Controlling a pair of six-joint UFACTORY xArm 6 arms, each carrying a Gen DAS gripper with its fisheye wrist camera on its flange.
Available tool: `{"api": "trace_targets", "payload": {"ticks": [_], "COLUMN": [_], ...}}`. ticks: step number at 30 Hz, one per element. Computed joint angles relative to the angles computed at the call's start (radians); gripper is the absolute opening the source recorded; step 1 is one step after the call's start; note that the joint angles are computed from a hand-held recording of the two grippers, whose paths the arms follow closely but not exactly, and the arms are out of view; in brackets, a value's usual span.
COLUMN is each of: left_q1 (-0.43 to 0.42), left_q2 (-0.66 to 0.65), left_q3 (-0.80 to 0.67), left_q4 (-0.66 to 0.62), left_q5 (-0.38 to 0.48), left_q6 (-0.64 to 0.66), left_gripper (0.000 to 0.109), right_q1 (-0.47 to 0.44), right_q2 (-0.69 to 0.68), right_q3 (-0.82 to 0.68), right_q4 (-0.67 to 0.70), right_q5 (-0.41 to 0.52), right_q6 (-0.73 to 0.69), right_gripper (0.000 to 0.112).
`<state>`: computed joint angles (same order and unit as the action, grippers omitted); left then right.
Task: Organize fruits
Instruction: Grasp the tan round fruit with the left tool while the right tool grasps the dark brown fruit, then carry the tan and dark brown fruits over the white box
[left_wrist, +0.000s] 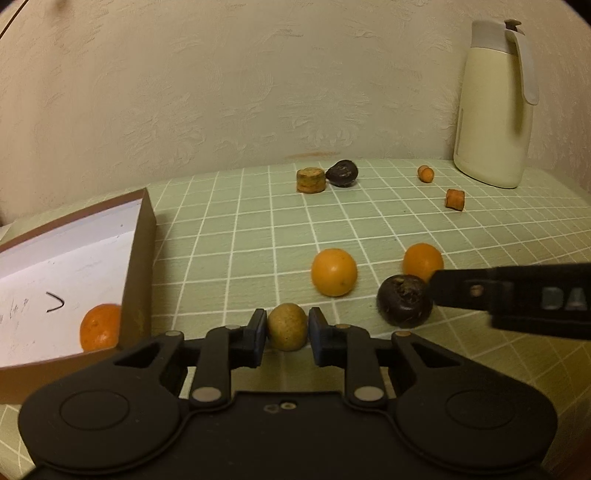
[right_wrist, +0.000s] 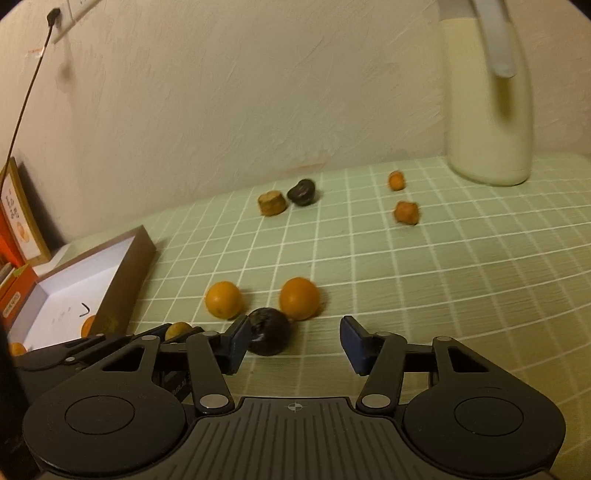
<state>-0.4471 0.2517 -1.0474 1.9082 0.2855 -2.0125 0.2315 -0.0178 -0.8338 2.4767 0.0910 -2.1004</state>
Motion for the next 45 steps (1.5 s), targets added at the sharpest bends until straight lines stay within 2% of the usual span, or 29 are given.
{"api": "trace_targets", "payload": {"ticks": [2, 11, 12, 14, 17, 20, 22, 24, 27, 30, 35, 41, 45], "left_q1": [0.0, 0.003, 0.005, 0.007, 0.005, 0.004, 0.005, 0.005, 0.007, 0.002, -0.002, -0.008, -0.001], "left_q2": [-0.006, -0.018, -0.017, -0.017, -0.019, -0.023, -0.024, -0.026, -0.022, -0.018, -0.022, -0.029, -0.037], "left_q3": [0.008, 0.024, 0.024, 0.023, 0.026, 0.034, 0.036, 0.038, 0.03, 0.024, 0.031, 0.04, 0.043], "left_q4": [0.01, 0.061, 0.061, 0.059, 0.05, 0.027, 0.02, 0.03, 0.06, 0.065, 0.073, 0.057, 0.069], "left_q5": [0.003, 0.002, 0.0, -0.005, 0.003, 0.023, 0.031, 0.034, 0.014, 0.01, 0.018, 0.033, 0.006], "left_q6": [-0.004, -0.045, -0.047, -0.05, -0.046, -0.032, -0.031, -0.036, -0.062, -0.058, -0.077, -0.057, -0.077], "left_gripper": [0.015, 0.015, 0.016, 0.016, 0.019, 0.029, 0.035, 0.034, 0.022, 0.015, 0.015, 0.015, 0.014], "right_q1": [0.011, 0.037, 0.04, 0.041, 0.039, 0.044, 0.043, 0.046, 0.044, 0.052, 0.058, 0.042, 0.03], "right_q2": [0.025, 0.128, 0.133, 0.143, 0.15, 0.142, 0.133, 0.114, 0.084, 0.063, 0.063, 0.069, 0.039], "right_q3": [-0.011, -0.111, -0.118, -0.134, -0.144, -0.134, -0.128, -0.106, -0.073, -0.033, -0.033, -0.053, -0.034], "right_q4": [-0.07, 0.006, 0.012, 0.057, 0.114, 0.096, 0.134, 0.096, 0.017, -0.132, -0.136, 0.054, 0.134], "right_q5": [0.009, -0.032, -0.036, -0.05, -0.055, -0.058, -0.068, -0.071, -0.086, -0.081, -0.076, -0.084, -0.071], "right_q6": [0.095, 0.032, 0.023, -0.037, -0.115, -0.112, -0.18, -0.149, -0.068, 0.095, 0.091, -0.14, -0.216], "right_gripper": [0.055, 0.055, 0.052, 0.039, 0.037, 0.037, 0.036, 0.036, 0.036, 0.037, 0.037, 0.036, 0.036]}}
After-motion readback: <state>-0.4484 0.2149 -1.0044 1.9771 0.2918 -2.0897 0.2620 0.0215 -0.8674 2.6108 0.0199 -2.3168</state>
